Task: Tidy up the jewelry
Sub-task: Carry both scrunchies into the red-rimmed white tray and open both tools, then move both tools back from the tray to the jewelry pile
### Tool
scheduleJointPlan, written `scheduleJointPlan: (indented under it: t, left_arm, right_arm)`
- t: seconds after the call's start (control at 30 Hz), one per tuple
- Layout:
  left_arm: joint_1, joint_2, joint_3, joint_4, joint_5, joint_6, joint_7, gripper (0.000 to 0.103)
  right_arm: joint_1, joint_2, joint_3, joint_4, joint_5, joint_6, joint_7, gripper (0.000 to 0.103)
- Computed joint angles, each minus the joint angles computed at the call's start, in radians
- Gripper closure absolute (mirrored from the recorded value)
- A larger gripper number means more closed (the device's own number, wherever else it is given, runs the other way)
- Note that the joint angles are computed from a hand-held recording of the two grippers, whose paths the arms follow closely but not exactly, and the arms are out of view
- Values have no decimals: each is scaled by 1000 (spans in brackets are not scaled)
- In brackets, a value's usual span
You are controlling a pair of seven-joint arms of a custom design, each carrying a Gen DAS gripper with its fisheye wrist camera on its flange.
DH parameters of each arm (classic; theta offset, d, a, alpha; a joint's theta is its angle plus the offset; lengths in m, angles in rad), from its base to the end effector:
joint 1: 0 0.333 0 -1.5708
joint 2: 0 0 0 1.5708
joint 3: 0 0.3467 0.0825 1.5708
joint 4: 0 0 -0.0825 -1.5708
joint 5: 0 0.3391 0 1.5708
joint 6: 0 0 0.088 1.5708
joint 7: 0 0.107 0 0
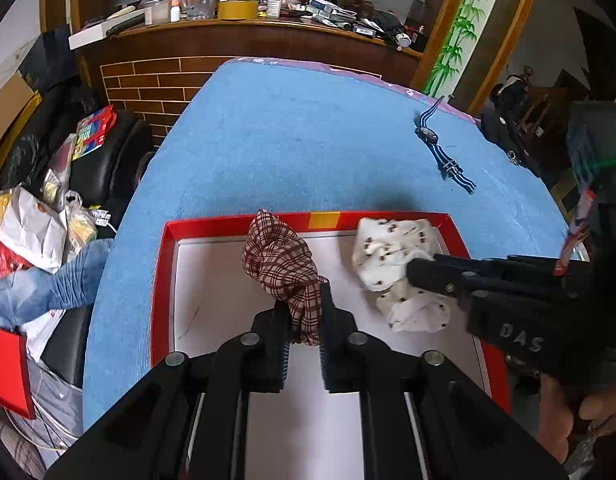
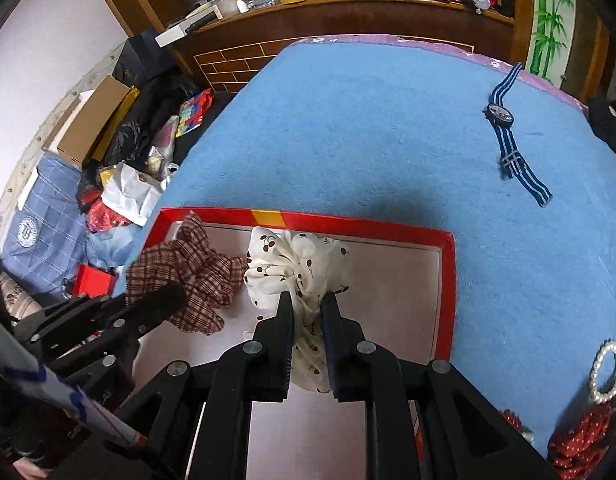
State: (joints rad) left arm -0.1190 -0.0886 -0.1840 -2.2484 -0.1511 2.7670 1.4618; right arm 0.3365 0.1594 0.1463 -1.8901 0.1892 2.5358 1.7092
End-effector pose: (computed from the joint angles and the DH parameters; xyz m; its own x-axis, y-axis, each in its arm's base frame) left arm 0.4904 -0.1495 0.5271 -0.1246 -0.9776 0.1696 -0.8367 0.0117 -0.5475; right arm 0.5375 0.2730 0.5265 0.2546 -0.9341 -0.2503 -0.8972 -0.1315 -0.4216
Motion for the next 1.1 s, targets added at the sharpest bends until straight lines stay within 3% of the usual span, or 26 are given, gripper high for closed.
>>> scheduleJointPlan:
  t: [0.17,0.23,0.3,0.4,0.6,0.8,1.1]
  left_arm:
    - [4,19,-3,19,42,-7,-26,80]
    - [5,18,-4,16,63,-2,-44,61]
    - [7,15,-4,13,82,5,-59,55]
    - [6,8,0,15,70,-3,-52,54]
    - [22,-44,-9,-18,101,-2,-88,54]
    - [19,-135,-37,-110,88,21,-104,51]
    - [-51,-213,-67,-178,-6,9,-81,51]
  right_arm:
    - [1,27,-3,26,-20,-3,25,86]
    - [1,32,-5,32,-33,-7,41,85]
    - [0,34,-6,36,-43,-13,51,80]
    - [1,23,-9,32,-61,-7,67,57]
    - [-3,-40,-8,-16,-55,35,42,57]
    - [3,-162,-18,-152,38,77,-5,57]
    - [64,-341,-72,-360,153,78,-74,57]
